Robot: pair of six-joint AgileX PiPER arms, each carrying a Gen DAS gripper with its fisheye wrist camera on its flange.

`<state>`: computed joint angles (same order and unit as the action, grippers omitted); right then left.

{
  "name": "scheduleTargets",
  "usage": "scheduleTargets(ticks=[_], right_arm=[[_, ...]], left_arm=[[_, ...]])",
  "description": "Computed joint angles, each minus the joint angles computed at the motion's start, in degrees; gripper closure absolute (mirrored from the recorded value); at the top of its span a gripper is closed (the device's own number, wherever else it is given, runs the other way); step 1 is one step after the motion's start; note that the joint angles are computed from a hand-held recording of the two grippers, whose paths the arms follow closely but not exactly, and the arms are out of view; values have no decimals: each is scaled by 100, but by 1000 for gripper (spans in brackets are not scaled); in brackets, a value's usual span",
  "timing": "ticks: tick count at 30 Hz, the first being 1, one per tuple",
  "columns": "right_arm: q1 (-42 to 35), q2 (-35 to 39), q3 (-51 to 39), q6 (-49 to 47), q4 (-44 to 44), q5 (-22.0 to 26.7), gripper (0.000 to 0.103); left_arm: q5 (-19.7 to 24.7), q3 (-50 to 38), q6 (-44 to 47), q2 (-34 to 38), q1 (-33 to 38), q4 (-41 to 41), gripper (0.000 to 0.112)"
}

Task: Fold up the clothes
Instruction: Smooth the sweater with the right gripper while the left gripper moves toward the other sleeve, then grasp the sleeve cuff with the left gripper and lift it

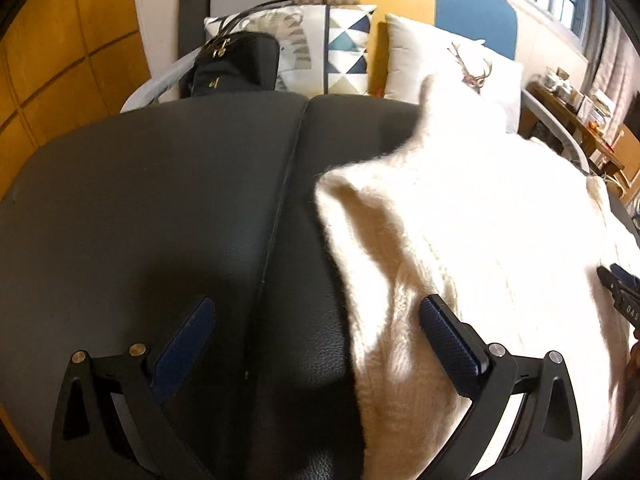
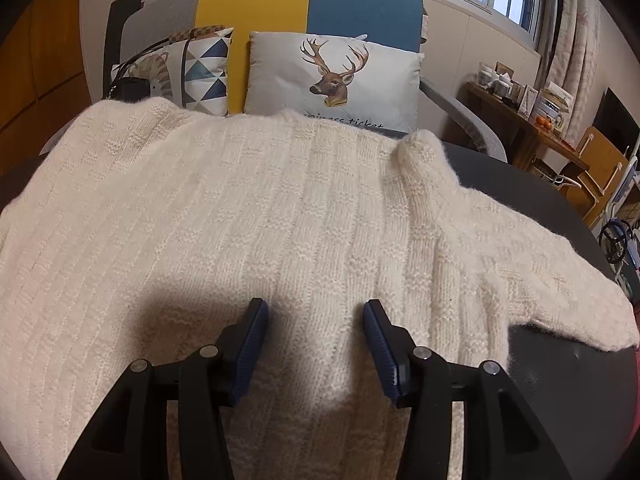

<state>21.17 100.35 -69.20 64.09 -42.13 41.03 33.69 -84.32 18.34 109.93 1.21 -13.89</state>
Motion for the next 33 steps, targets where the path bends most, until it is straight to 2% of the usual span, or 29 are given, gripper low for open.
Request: scheduleTargets(ticks=[3, 6, 8, 10, 13, 17, 20, 21, 23, 25, 26, 27, 30, 33], right_arm=[[-60, -44, 66, -17, 61, -124, 52], [-92, -58, 93, -27, 98, -194, 51], [-49, -51, 71, 0, 88, -142, 51], [-47, -41, 62, 4, 81, -138, 51], [-38, -54, 70, 13, 85, -141, 51], [-57, -60, 89, 7, 100, -181, 51], [-67, -58, 100, 16, 95, -204, 50], [-57, -50, 91, 38, 86, -201, 50], [-53, -46, 88, 46, 83, -201, 50], [-54, -46, 88, 48, 87, -205, 50], [-54, -45, 88, 48, 91, -209, 50], [-54, -45, 88, 48, 91, -209, 50], [-56, -44, 87, 50, 99, -217, 50], [-57, -44, 87, 50, 103, -221, 50]], left_arm=[[35, -48, 118, 60, 264, -595, 9], [239, -422, -730, 371, 371, 81, 9], [299, -607, -1109, 500, 206, 866, 9], [185, -635, -1019, 529, 94, 1107, 9], [580, -941, -260, 666, 41, 424, 10], [468, -753, 220, 545, -118, 101, 12], [460, -570, 738, 368, -1, -593, 17], [543, -553, 1083, 342, 140, -1119, 17], [807, -519, 1732, 305, 436, -2155, 17], [1426, -604, 2119, 392, 732, -3126, 17], [1632, -662, 2141, 461, 782, -3330, 17], [1780, -705, 2143, 511, 795, -3440, 17], [1773, -679, 2210, 520, 591, -3270, 17], [1530, -253, 2336, 180, 399, -2892, 17]])
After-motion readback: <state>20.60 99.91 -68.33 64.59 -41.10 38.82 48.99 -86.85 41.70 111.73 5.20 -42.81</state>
